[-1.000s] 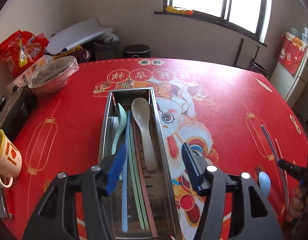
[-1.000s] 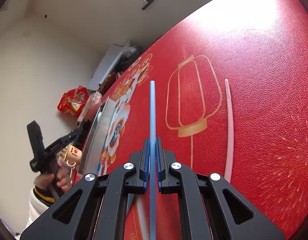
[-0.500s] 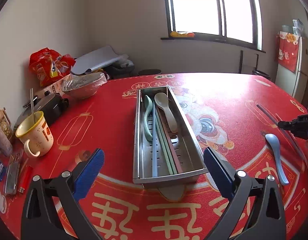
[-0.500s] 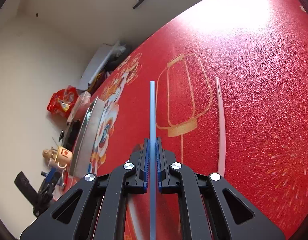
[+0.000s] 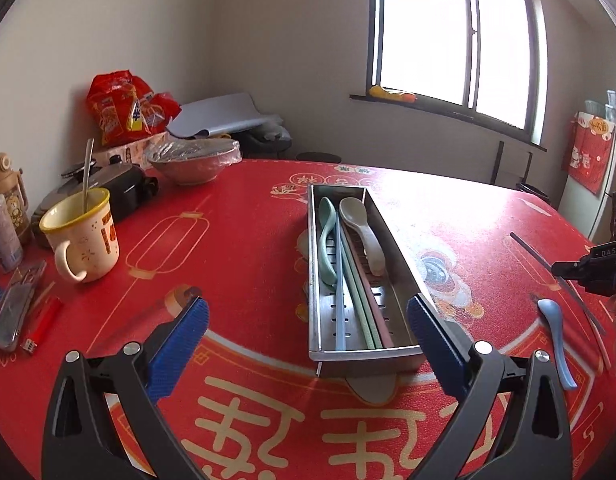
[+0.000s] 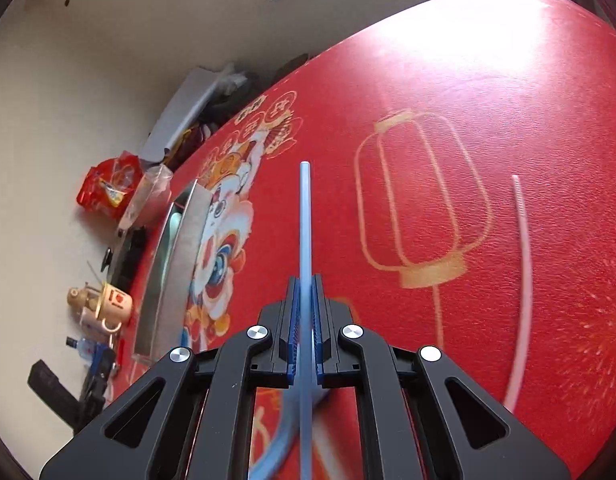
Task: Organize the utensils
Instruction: 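Carry the dark blue chopstick into the steel tray and open the right tool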
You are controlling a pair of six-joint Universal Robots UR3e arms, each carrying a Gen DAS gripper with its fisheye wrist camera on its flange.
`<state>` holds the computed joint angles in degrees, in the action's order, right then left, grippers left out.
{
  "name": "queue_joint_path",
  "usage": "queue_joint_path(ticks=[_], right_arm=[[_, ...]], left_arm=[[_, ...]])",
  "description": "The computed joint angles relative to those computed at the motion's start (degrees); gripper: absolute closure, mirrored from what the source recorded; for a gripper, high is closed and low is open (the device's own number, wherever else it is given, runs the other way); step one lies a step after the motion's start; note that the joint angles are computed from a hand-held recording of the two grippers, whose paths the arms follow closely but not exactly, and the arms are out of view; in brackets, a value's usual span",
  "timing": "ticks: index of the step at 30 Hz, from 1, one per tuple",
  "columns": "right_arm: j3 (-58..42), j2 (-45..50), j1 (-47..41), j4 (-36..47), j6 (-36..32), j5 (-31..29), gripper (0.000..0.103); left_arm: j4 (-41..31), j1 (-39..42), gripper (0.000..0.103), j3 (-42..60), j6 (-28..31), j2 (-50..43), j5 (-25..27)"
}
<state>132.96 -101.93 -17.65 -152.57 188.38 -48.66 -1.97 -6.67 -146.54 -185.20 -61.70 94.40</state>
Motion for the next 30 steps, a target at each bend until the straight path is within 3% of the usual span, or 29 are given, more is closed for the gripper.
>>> queue_joint_path(ticks=[7, 9, 13, 20, 25, 30], right_arm=[[-17.92, 17.03, 15.92, -4.82, 14.66, -3.71, 0.097], [-24.04, 21.70, 19.64, -5.48, 18.67, -4.56, 0.097], [-37.17, 30.51, 25.81, -4.77, 25.37, -6.37, 0.097], [-60.06, 45.27, 33.12, 3.97, 32.25, -9.67, 0.097], [-69.57, 51.38, 36.22, 7.48, 35.22, -12.26, 0.097], [-74.99, 55.05, 37.91, 10.53, 37.23, -13.68, 0.097]], left_arm=[[-8.26, 14.16, 0.006, -5.10, -0.73, 13.69, -14.07], [-10.40, 16.45, 0.006, -5.52, -1.07, 15.92, -16.02], [-11.36, 17.09, 0.006, -5.68, -1.46, 16.97, -16.38], [-13.85, 19.97, 0.006, -6.01, -1.94, 19.47, -18.60], [-19.07, 25.04, 0.006, -6.59, -1.52, 24.39, -22.88], [-19.56, 25.53, 0.006, -6.54, -1.28, 24.70, -23.45]])
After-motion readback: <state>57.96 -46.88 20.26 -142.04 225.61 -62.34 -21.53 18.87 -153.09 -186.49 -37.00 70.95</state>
